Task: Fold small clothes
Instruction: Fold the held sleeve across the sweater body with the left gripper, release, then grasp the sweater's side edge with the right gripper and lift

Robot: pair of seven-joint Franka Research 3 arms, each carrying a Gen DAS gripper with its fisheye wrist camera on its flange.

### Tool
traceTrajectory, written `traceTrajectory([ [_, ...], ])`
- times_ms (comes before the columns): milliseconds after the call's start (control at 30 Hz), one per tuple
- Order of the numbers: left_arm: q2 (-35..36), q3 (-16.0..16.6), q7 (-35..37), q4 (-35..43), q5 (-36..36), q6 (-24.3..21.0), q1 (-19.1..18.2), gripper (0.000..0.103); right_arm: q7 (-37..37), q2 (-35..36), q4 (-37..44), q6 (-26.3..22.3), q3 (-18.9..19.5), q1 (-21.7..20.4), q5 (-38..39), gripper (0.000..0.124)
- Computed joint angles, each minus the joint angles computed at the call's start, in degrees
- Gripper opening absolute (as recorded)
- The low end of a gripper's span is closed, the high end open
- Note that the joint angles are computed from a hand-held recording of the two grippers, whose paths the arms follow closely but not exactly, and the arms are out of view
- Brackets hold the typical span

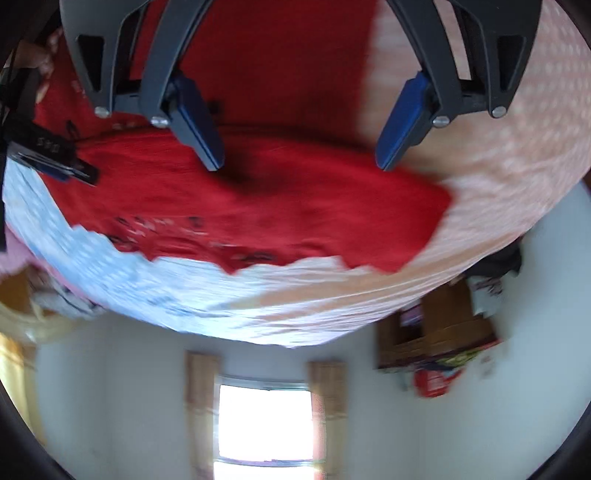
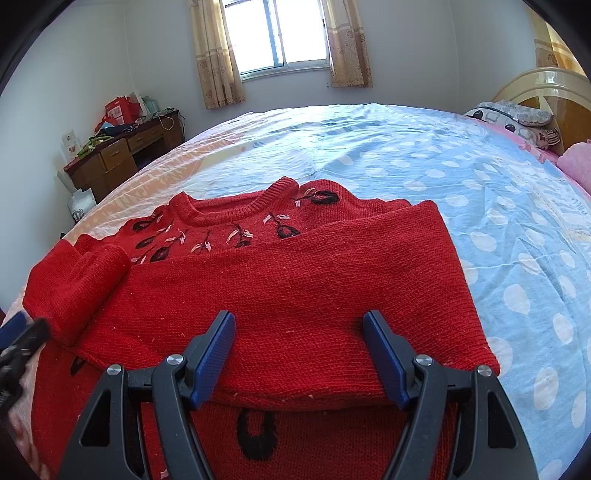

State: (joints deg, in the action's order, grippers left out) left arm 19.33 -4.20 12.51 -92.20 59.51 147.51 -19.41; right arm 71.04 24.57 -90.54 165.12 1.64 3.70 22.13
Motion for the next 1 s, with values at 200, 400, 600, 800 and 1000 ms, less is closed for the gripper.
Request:
traceTrajectory([
  [200,-1.9,0.4,-7.5,-6.8,-5.2,3.5,3.5,0.085,-3.3,-0.3,3.1,-5.9,4.1,-2.8,4.8,0.072],
  [400,1.1,0.0,-6.5,-2.0,-1.5,-5.0,0.2,0.096,-7.6,3.8,13.3,-19.6,9.5,-3.2,16.3,0.073],
  [600,-0.1,0.1,-9.1,-4.3,-0.1,-1.5,0.8,0.099,1.2,10.9,22.7,-21.8,3.3,6.1,4.6,0.073],
  [800,0.8,0.3,-8.5,-3.3,0.0,-1.3,1.1,0.101,2.4,13.2,26.8,-25.4,3.2,5.4,1.9,0.006],
  [1000,1.4,0.6,-8.1,-2.5,-0.4,-1.4,0.9,0.102,-3.9,10.1,26.7,-20.6,5.7,3.2,5.1,0.006],
])
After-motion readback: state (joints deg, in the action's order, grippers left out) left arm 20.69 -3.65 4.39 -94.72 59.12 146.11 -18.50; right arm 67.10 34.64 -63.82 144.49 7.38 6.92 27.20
